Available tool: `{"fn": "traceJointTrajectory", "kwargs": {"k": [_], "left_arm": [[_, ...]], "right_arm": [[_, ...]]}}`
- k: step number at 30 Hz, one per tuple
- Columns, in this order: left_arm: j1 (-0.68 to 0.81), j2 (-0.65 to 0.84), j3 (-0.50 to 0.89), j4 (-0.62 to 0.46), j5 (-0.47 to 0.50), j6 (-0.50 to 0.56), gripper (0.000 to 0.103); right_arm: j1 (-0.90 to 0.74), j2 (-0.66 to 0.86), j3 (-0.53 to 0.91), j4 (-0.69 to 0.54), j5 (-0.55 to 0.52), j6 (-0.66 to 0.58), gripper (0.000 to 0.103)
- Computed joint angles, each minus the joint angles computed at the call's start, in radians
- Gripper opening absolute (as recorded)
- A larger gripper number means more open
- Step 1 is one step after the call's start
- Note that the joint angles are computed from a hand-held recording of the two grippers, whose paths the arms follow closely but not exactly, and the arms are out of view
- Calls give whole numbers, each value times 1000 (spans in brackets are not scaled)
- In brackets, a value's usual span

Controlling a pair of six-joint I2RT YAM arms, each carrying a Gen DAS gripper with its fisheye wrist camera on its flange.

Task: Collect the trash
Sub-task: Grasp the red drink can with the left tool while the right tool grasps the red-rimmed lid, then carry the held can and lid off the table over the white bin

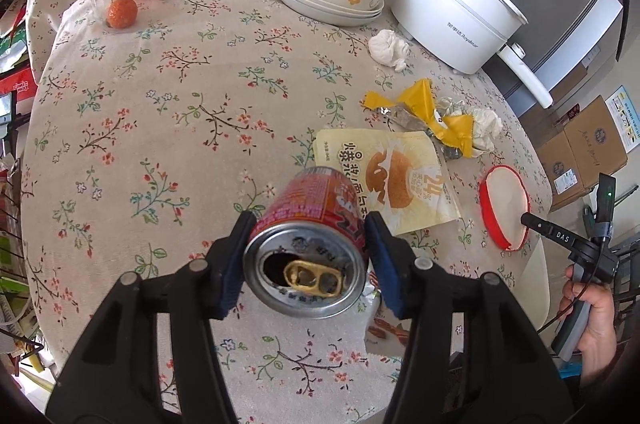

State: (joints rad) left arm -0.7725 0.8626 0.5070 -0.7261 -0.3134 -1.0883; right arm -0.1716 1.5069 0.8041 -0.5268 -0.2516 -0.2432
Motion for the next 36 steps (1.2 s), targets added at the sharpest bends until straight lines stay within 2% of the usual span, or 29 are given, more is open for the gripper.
{"fn": "traceJointTrajectory", "kwargs": {"k": [12, 20, 26, 36], "left_arm": [[-112, -100, 35, -130, -105, -102, 55], [-275, -75, 98, -168, -211, -190, 55], [-362, -9, 146, -119, -256, -201, 55], [-443, 187, 243, 53, -243, -107, 55]], "right_arm": [[-69, -228, 17, -130, -130, -70, 5], [-182, -339, 84, -296, -240, -177, 5], [-315, -365, 131, -416, -319, -304, 5], [-600, -269, 208, -549, -380, -570, 5]]}}
